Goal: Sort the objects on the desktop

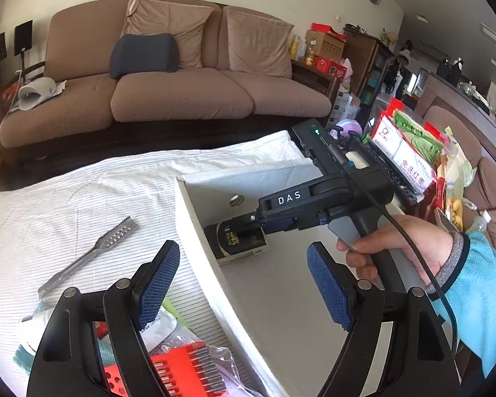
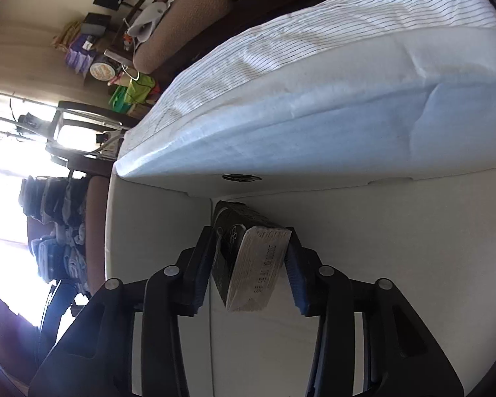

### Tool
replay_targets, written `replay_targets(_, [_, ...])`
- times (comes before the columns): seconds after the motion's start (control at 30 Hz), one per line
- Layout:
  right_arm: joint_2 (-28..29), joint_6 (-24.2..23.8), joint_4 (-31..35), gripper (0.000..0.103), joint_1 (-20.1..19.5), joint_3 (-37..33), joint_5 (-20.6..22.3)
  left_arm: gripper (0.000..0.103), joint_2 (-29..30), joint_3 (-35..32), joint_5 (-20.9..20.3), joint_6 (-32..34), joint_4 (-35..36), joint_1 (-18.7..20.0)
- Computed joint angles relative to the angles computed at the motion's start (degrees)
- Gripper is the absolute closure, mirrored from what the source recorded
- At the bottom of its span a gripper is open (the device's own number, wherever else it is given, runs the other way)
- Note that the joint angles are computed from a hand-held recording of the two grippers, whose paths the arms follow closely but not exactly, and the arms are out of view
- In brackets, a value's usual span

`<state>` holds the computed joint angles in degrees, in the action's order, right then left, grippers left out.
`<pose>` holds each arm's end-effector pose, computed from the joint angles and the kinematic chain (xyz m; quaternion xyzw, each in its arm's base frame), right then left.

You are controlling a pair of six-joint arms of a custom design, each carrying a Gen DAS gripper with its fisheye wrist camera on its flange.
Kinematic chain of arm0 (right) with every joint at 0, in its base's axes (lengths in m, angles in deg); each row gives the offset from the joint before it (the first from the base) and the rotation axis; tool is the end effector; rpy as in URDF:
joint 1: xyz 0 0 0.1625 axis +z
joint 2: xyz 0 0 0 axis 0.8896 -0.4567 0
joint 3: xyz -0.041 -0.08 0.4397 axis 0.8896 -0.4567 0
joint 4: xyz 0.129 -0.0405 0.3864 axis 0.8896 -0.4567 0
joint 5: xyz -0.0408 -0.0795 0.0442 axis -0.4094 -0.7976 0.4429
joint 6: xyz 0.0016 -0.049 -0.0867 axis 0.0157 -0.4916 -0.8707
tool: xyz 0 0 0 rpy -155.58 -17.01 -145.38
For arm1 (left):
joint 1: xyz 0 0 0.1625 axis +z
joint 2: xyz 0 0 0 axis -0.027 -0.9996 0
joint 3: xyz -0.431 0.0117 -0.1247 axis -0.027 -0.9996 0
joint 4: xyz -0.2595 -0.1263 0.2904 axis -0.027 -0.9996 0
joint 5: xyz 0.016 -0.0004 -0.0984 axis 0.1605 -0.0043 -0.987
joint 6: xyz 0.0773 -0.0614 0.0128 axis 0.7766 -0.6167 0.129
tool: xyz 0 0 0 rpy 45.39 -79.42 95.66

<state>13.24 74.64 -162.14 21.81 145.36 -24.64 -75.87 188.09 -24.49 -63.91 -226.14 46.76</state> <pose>0.0687 -0.4942 0.1833 -0.1724 -0.9467 0.2613 0.0755 -0.2566 -0.4771 0.1345 0.4647 0.8701 -0.1507 0.0654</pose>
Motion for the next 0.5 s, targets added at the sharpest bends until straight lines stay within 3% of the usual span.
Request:
replay_targets(0.1, [-1.02, 0.33, -0.36, 0.059, 2.77, 0.67, -7.09, 0.021, 0.39, 0.45, 1.79, 0.98, 0.81, -1.53])
replay_targets(0.17, [-2.31, 0.69, -0.89, 0.059, 3.81, 1.7, -8.56, 0.021, 0.48, 0.95, 3.7, 1.32, 1.17, -2.83])
replay_targets(0.27, [-3.66, 0.58, 2.66, 0.059, 6.65, 2.11, -14.09, 0.021, 0.03, 0.95, 4.9, 0.81, 3.58, -3.75])
replay_targets(0.4, [-4.44, -0.14, 8.77, 0.06, 8.08, 2.72, -16.67, 0.021, -0.85, 0.81, 4.18, -0.08, 5.44, -3.88])
replay_targets(0.5, [-3.35, -1.94, 8.6, 0.065, 7.8, 3.76, -18.08, 0.021, -1.26, 1.26, 3.81, 0.22, 5.8, -4.02])
